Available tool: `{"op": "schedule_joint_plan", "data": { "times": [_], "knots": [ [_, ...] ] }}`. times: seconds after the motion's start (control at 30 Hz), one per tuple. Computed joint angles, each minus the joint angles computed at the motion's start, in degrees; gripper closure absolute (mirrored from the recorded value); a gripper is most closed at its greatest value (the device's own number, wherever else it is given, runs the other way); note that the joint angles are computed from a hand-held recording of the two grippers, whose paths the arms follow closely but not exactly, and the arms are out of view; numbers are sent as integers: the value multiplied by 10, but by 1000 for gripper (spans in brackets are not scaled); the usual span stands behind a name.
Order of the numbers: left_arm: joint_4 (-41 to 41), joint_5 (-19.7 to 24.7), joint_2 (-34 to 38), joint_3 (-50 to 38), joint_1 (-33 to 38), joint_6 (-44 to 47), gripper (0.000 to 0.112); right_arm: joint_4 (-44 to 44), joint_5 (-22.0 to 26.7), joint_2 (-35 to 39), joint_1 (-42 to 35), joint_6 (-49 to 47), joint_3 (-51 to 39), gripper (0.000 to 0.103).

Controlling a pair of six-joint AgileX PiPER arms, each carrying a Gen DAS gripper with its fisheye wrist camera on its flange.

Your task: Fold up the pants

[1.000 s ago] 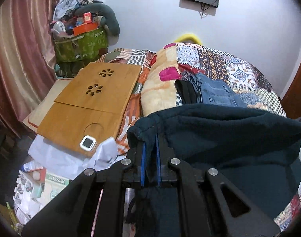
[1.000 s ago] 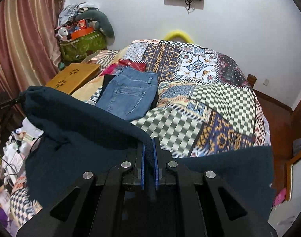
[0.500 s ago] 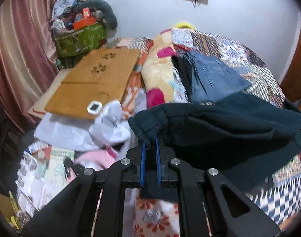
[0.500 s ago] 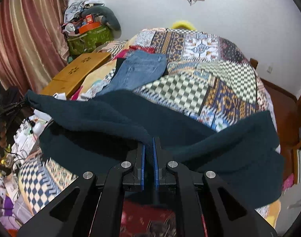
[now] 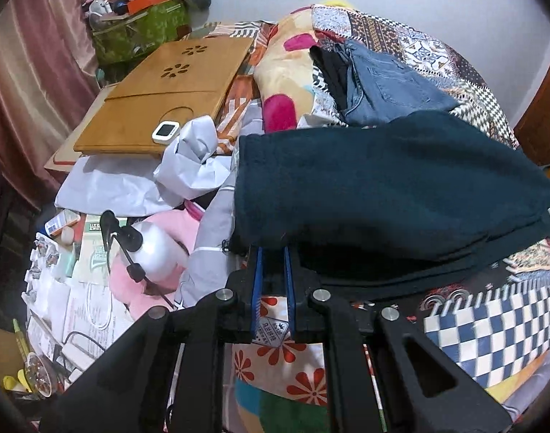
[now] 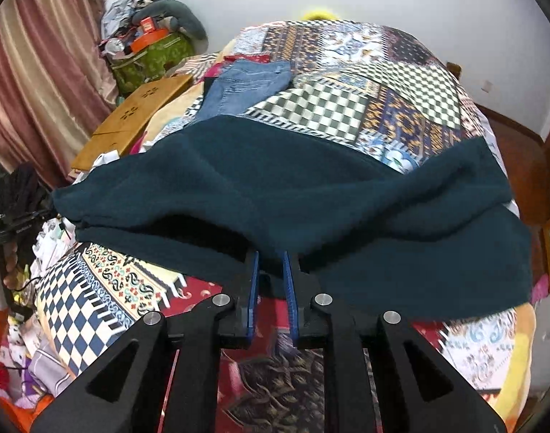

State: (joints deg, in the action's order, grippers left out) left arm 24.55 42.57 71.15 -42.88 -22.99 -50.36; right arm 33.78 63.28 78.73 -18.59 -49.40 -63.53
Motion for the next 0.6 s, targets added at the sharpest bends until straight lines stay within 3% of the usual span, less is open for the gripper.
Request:
{"op": "schedule_joint_plan", "data": {
  "times": [0.13, 0.27, 0.47, 0.6],
  "knots": [
    [26, 45, -3, -43, -27, -19, 90, 6, 23, 11, -48, -1, -25, 77],
    [49, 61, 25, -99, -43, -27, 70, 11, 20, 33, -92, 7, -65, 59],
    [41, 45, 125, -213, -33, 4, 41, 4, 14, 111, -124, 73, -171, 50],
    [9, 48, 219, -322, -22, 53, 34, -16, 8, 177, -123, 121, -259, 49]
  ]
}}
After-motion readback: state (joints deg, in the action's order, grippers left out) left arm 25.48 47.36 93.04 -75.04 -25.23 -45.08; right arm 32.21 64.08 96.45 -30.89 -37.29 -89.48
